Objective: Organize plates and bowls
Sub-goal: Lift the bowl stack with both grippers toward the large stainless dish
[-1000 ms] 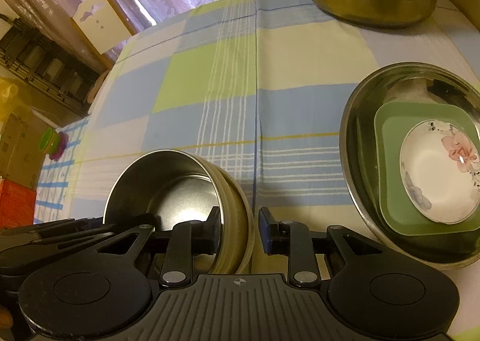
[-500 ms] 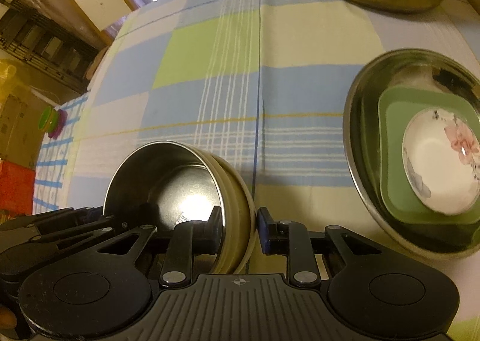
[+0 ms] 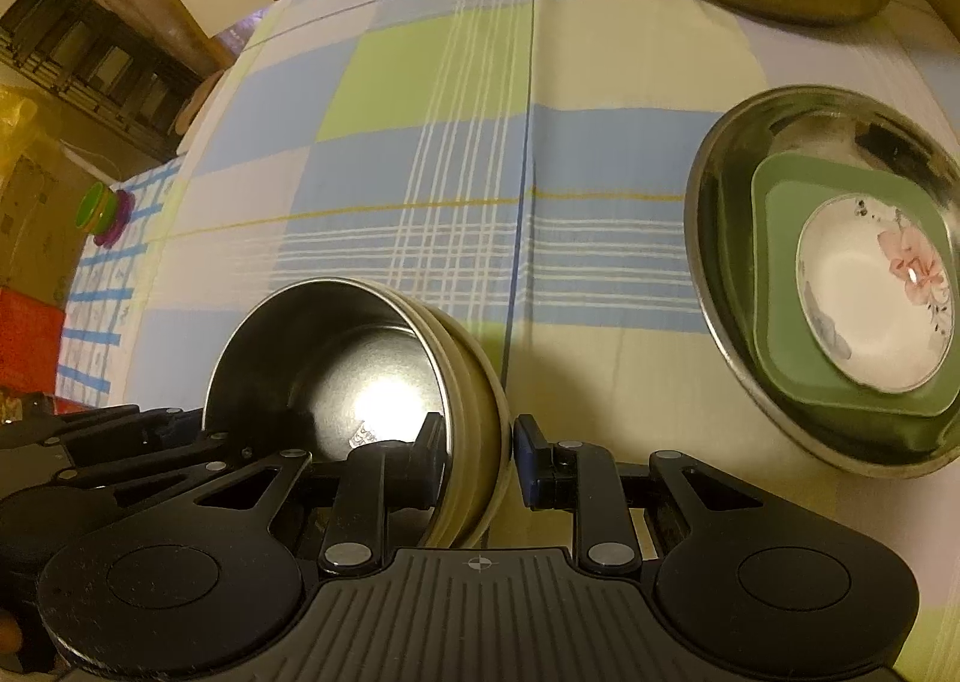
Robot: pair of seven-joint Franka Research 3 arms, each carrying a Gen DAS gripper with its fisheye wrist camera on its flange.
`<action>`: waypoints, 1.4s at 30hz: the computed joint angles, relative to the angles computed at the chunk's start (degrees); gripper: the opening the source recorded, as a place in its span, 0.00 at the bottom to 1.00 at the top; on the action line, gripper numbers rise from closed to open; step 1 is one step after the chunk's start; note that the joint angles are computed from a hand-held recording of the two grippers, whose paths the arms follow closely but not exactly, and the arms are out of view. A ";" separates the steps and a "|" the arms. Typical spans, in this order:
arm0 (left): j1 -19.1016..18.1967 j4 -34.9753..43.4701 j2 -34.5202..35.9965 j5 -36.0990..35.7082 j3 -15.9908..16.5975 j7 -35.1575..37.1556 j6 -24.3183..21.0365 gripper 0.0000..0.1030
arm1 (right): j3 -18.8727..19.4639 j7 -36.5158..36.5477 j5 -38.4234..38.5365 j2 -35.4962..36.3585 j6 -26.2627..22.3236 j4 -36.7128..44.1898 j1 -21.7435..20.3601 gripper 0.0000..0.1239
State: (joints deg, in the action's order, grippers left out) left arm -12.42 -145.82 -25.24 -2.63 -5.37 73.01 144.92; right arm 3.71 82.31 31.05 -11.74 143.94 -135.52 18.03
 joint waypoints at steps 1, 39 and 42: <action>0.00 -0.01 0.00 -0.06 0.03 0.03 -0.03 0.18 | 0.09 0.08 -0.19 0.01 0.27 -0.05 0.00 0.20; 0.54 -0.43 -0.75 6.11 -2.13 -8.52 0.16 0.15 | 0.82 13.02 -7.39 -3.74 12.76 -7.30 2.94 0.15; 0.56 -0.20 -0.69 6.37 -2.25 -8.86 -0.06 0.15 | 0.56 11.37 -5.94 -3.57 12.20 -7.01 2.83 0.15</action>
